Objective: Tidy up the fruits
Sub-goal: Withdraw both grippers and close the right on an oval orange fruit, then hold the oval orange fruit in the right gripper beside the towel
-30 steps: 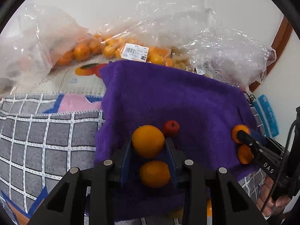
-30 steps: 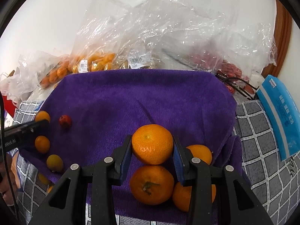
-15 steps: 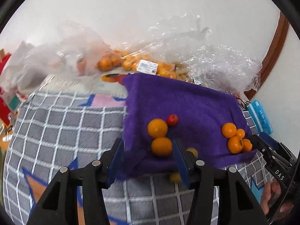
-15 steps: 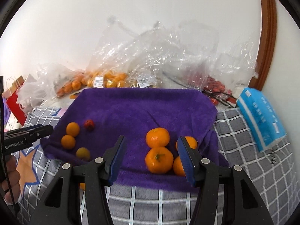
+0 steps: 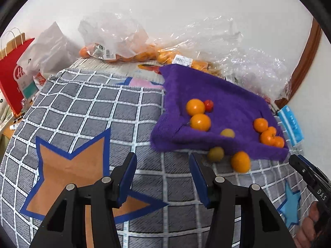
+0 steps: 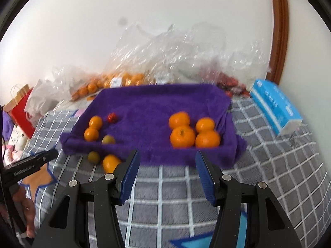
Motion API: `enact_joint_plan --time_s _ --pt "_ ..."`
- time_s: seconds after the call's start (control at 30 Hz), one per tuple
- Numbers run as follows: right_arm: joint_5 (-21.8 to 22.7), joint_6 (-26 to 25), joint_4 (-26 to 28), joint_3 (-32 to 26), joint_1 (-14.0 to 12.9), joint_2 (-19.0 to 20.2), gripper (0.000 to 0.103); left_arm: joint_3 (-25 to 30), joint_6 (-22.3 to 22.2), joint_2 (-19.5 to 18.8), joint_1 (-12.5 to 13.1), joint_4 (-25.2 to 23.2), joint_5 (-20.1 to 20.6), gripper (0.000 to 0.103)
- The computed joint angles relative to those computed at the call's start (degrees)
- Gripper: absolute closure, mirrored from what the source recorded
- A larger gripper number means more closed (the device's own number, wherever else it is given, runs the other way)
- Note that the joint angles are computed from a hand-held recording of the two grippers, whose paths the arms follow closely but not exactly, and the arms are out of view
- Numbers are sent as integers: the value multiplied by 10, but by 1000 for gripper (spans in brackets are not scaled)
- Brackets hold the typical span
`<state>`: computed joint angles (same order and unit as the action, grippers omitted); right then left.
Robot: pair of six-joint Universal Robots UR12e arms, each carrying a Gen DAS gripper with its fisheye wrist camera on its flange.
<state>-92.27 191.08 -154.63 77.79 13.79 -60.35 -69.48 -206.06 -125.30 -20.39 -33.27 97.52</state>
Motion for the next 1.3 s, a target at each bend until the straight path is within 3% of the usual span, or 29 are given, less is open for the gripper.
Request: enact_joint_plan --time_s 0.13,0.33,0.47,0.6,0.73,0.9,1.0,1.13,1.2,1.3 --pt "7 4 -7 8 4 1 48 -1 21 0 3 -27 7 54" --pt "17 -4 4 -4 13 13 51 -8 21 -2 13 -23 6 54" --pt "29 -17 8 -17 18 24 55 -17 26 -3 17 -4 -4 53" --pt "50 -27 32 -42 21 41 60 -27 41 -2 13 20 12 52" --pt "50 -43 45 -57 26 54 62 -27 50 -3 15 25 -4 45" --pt "61 -39 60 -71 26 65 62 -43 25 3 25 60 -43 43" --pt "81 -35 67 -75 23 68 62 -43 22 2 24 62 -42 43" --pt "72 -41 80 -84 26 74 63 -40 26 0 23 58 -36 43" --pt "66 -40 59 -76 27 73 70 -40 23 0 23 61 -38 43" --pt "61 -38 43 -65 27 66 70 -41 20 1 22 62 -34 43"
